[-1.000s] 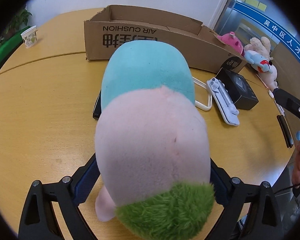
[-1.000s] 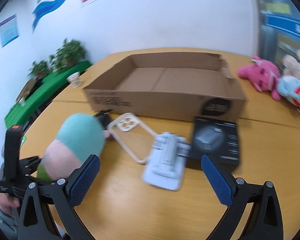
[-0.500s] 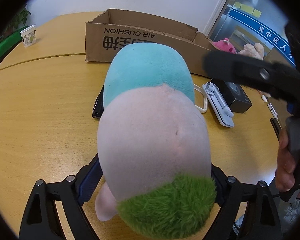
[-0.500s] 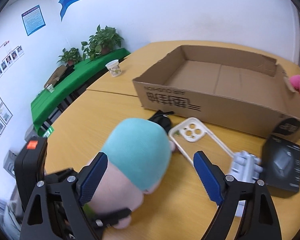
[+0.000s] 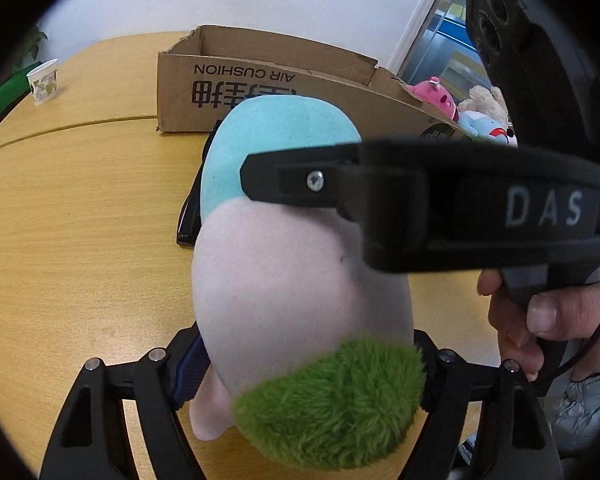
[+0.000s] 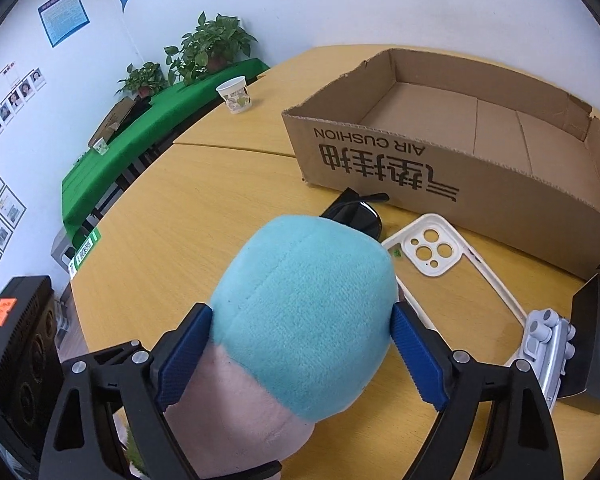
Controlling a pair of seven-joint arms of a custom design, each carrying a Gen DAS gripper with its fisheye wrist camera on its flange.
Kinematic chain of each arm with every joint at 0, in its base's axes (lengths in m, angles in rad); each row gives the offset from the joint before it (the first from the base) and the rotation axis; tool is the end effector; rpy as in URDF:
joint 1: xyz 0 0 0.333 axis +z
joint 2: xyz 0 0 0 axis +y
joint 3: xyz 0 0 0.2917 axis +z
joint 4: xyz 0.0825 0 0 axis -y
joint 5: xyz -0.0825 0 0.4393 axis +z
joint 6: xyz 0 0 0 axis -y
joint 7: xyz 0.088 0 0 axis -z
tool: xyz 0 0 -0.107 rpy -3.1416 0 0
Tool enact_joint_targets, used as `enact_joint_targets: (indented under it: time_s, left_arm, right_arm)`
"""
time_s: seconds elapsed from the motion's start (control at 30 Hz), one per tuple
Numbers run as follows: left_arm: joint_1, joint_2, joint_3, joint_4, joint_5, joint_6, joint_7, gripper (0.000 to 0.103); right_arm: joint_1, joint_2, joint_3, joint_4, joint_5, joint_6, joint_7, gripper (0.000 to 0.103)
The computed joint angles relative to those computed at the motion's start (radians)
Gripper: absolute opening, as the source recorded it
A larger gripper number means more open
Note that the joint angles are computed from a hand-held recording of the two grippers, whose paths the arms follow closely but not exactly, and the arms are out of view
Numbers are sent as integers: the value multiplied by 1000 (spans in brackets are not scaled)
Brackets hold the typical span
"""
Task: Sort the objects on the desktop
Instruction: 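Lift and carry the plush toy over the cardboard box with the right gripper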
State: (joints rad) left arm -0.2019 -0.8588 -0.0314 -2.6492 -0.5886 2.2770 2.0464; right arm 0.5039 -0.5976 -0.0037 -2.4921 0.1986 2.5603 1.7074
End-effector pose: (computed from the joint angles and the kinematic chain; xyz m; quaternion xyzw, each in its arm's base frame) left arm 0.3945 -0.1076 0.5209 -0.5088 0.7909 -0.3385 0.0313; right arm 0.4244 0.2285 0.5290 -0.7398 0.5836 -0.0753 0.3261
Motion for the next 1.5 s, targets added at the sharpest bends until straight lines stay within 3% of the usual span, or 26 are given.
enact_joint_targets:
  time_s: [0.07,0.13,0.2,0.3,0.53,0.83,1.13,1.33,1.5]
  left_arm:
    - [-7,6,9,6,-7,-12,7,77]
    - [-5,8,9,9,-12,-14,7,77]
    - [-3,6,7,12,-9,-20,7,75]
    - [-2,0,11,21,-16,-40,-1,73]
    - [-28,-23,-18,73,-5,-6,5,73]
    - [-95,159,-30,341,-23,104,83,73]
    - [-69,425,-41,685,-26,165,95,73]
    - [-11,663,-68,980,10,127,63,73]
    - [38,922,-114,1290,99,50,-17,73]
  right_arm:
    - [19,8,-41,-11,63,1,-2,103]
    - [66,11,-104,-25,178,11,-46,101]
    - [70,-2,-100,-40,219,33,-73,94]
    - [53,-34,-60,-56,191,54,-78,85]
    - [51,-152,-82,-97,187,112,-92,81]
    - [-8,-156,-116,76,63,102,-117,81]
    - [-6,87,-165,447,107,36,-279,81]
    - [-17,347,-215,776,266,-63,-420,79]
    - [-80,576,-233,1019,417,-151,-487,78]
